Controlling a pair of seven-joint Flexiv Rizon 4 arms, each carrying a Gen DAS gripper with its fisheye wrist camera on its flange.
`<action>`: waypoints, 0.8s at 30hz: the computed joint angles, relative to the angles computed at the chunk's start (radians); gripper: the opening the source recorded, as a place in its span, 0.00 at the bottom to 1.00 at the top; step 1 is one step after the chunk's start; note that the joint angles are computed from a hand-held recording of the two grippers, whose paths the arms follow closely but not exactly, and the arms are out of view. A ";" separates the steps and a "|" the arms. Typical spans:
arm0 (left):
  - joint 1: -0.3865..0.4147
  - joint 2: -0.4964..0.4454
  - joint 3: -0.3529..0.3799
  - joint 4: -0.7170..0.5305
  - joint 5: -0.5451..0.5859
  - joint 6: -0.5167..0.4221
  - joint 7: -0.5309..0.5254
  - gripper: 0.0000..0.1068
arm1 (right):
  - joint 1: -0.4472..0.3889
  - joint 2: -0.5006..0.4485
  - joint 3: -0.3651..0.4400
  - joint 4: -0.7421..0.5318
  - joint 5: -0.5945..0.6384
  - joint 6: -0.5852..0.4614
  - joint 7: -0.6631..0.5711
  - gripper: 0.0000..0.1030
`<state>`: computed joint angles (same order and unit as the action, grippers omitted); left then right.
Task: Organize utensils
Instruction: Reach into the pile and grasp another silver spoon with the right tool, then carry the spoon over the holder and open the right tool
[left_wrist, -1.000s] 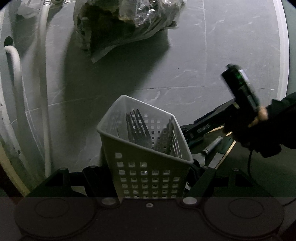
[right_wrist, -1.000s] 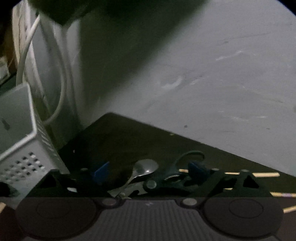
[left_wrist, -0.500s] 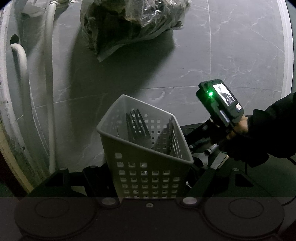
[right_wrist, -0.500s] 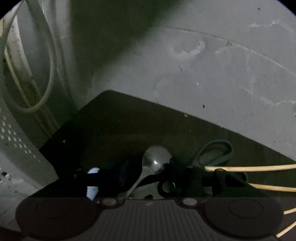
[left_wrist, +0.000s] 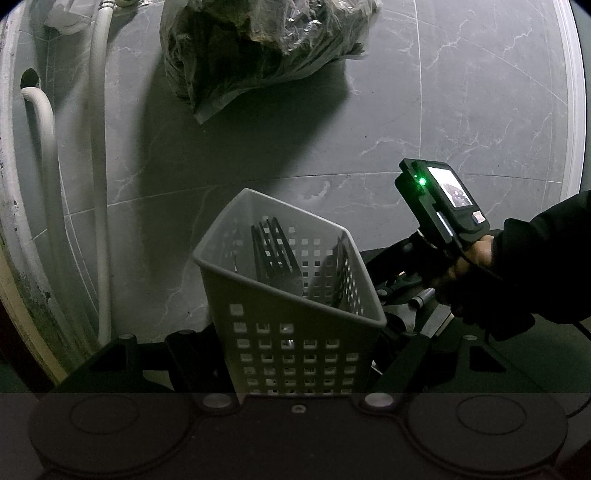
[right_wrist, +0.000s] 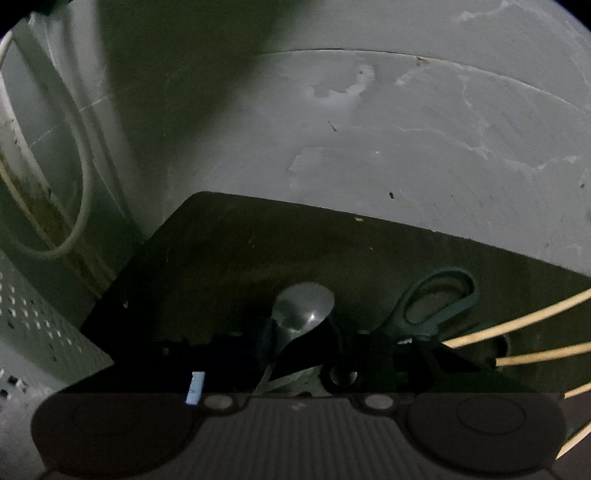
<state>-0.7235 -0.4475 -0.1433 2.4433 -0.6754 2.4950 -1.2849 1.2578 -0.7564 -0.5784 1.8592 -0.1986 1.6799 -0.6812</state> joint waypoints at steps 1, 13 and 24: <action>-0.001 0.000 0.000 0.000 -0.001 0.000 0.001 0.71 | 0.007 -0.001 -0.008 0.003 -0.002 0.000 -0.003 0.26; -0.001 0.002 0.000 0.001 -0.001 0.000 0.001 0.71 | 0.003 0.003 -0.002 -0.006 -0.035 -0.018 -0.004 0.05; -0.001 0.002 0.000 0.000 -0.001 -0.002 0.002 0.71 | -0.065 0.021 0.073 -0.017 -0.098 0.000 -0.050 0.01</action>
<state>-0.7242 -0.4458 -0.1430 2.4435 -0.6766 2.4934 -1.2832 1.1931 -0.7350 -0.5051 1.8420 -0.2962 1.6803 -0.7313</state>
